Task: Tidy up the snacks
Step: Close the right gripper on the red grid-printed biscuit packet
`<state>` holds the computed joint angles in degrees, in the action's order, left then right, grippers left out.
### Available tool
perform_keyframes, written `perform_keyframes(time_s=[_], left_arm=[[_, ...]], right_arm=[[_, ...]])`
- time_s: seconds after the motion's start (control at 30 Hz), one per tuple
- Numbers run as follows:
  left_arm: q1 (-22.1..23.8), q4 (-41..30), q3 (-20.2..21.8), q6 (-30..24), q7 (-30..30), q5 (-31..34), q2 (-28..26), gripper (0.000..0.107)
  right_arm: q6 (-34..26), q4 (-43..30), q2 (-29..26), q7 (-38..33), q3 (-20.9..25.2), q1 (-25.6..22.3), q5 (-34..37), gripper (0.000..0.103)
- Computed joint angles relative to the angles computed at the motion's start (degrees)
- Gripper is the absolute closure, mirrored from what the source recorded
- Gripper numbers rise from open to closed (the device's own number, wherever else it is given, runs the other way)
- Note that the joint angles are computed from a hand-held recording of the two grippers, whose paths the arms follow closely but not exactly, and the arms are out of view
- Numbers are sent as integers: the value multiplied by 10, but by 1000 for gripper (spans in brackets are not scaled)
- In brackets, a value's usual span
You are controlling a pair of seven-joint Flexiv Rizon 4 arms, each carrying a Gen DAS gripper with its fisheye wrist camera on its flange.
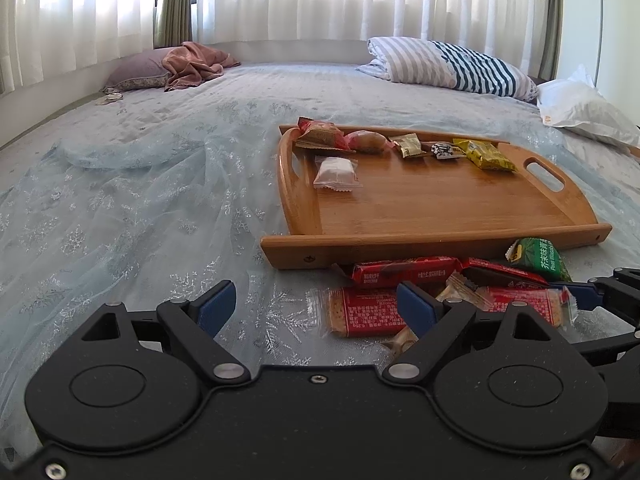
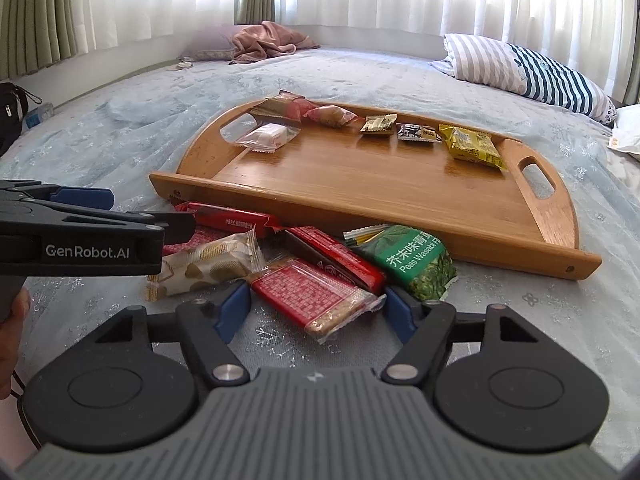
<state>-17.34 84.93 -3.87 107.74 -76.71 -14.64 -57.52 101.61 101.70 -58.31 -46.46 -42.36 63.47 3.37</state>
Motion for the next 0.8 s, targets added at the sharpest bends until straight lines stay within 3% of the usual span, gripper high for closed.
perform_keyframes(time_s=[0.27,0.37,0.47,0.57,0.8], left_arm=[[10,19,-10,0,1,12,8,20],[33,30,-41,2,0,29,12,20],[58,41,-73,6,0,54,15,20],[61,47,-76,7,0,64,19,20],[69,52,-83,2,-4,71,22,20]], right_arm=[[10,9,8,-7,6,0,7,37],[14,12,9,-13,6,1,11,40],[13,18,8,-9,0,9,22,26],[16,23,2,-15,-11,17,24,18],[32,30,-2,-45,-14,20,34,16]])
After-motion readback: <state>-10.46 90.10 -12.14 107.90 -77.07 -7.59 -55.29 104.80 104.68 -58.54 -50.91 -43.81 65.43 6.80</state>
